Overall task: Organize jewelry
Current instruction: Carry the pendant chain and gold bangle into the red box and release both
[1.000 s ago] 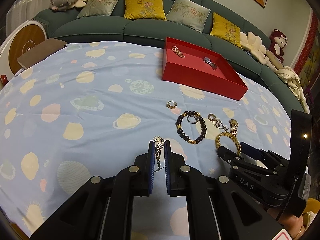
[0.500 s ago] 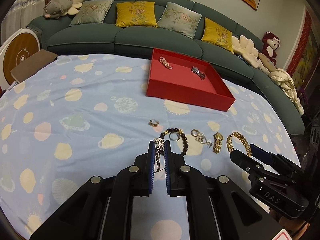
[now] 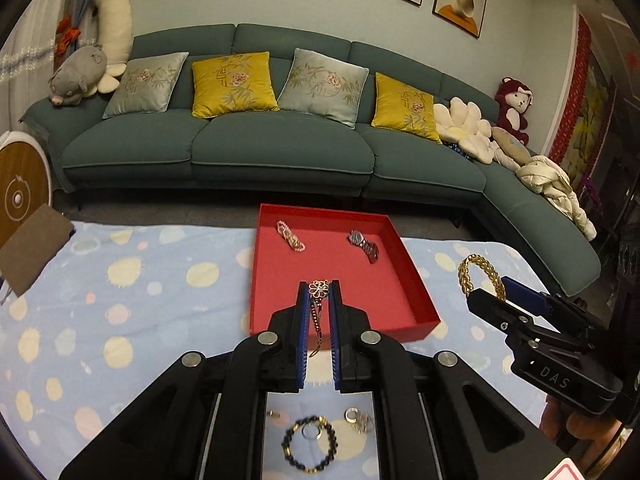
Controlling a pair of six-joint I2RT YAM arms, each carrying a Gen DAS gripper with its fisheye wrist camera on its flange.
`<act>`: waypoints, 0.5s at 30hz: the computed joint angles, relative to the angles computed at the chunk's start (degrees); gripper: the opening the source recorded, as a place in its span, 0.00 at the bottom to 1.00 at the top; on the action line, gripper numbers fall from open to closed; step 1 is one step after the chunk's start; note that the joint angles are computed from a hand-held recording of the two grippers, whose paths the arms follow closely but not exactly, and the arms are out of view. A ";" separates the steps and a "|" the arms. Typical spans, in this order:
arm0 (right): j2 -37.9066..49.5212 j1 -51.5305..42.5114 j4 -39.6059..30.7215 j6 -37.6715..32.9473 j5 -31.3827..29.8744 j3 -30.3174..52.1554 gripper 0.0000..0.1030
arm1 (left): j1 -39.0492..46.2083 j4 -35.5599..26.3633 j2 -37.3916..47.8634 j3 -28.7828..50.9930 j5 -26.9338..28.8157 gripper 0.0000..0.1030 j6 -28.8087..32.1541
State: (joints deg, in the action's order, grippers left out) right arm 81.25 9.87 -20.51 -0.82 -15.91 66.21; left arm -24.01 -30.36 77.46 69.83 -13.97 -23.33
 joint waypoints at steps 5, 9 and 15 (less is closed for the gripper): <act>11.07 0.81 1.74 -1.24 2.27 8.90 0.53 | 3.63 3.40 11.35 7.83 2.00 0.06 3.09; 19.59 0.91 1.38 -0.58 2.32 15.57 0.53 | 6.07 4.62 19.62 12.87 4.27 0.06 3.83; 29.62 1.81 0.50 0.02 3.05 22.30 0.53 | 10.26 4.62 30.07 18.83 9.55 0.06 1.59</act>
